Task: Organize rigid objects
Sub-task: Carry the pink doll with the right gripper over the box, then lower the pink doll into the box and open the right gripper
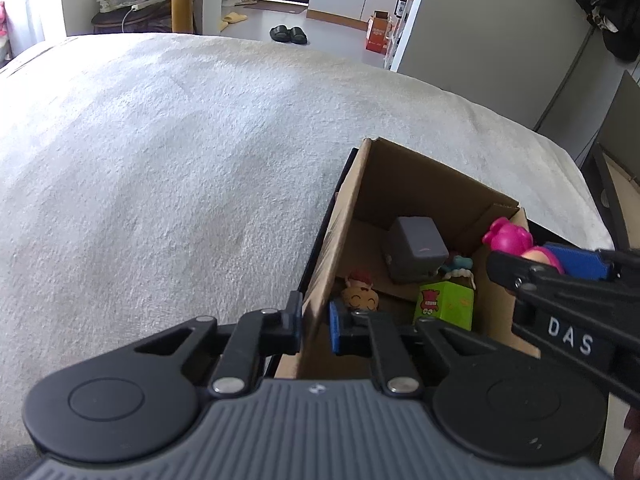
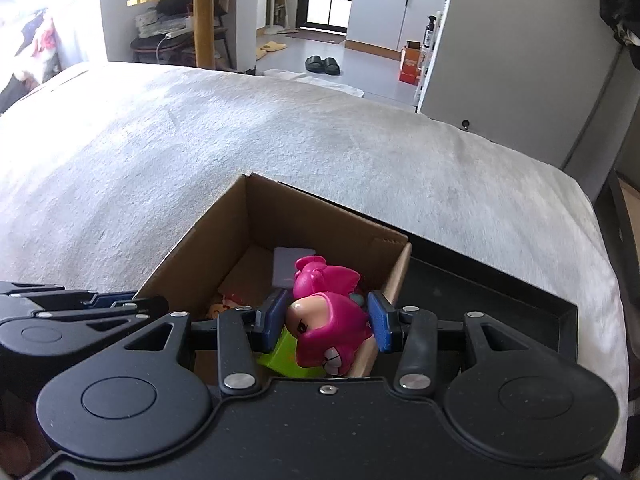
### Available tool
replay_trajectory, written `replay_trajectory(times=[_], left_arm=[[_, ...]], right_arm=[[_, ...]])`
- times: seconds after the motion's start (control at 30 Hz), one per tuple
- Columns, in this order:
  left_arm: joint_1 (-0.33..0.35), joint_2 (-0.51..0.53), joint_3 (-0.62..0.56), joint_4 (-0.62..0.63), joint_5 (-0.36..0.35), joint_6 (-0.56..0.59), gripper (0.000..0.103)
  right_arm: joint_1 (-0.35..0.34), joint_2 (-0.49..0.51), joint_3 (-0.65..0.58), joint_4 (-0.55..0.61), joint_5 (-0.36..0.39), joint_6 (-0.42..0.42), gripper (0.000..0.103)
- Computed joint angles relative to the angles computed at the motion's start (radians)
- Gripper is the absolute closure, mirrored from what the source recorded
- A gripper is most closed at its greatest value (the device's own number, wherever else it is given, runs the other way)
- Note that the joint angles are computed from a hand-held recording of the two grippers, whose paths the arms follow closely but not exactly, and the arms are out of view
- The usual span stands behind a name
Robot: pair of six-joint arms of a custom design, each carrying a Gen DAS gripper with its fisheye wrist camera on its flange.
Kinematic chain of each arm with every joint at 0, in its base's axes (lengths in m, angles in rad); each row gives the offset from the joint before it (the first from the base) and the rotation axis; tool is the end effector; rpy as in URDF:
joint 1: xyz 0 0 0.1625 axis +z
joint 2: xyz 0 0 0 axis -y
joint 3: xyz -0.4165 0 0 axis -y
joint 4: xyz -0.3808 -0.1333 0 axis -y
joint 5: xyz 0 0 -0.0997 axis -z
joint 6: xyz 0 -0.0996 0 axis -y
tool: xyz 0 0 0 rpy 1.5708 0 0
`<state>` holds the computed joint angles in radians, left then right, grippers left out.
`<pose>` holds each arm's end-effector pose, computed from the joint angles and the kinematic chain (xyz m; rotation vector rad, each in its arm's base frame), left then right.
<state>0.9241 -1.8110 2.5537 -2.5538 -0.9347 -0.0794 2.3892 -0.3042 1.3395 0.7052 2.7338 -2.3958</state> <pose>-0.0256 -0.3533 0.2554 0.6206 2.4937 -0.5900 0.3840 -0.3021 -0.0623 0.1908 -2.0642 0.8339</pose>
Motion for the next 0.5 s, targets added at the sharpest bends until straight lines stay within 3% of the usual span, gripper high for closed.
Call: replay_trajectory(times=[0.3, 0.5], left_arm=[[-0.002, -0.007, 0.041, -0.086, 0.011, -0.006, 0.09], [0.027, -0.004, 0.045, -0.135, -0.021, -0.001, 0.09]], right_arm=[[-0.024, 0.031, -0.049, 0.002, -0.02, -0.138, 0.059], [-0.034, 0.03, -0.06, -0.05, -0.046, -0.231, 0.059]])
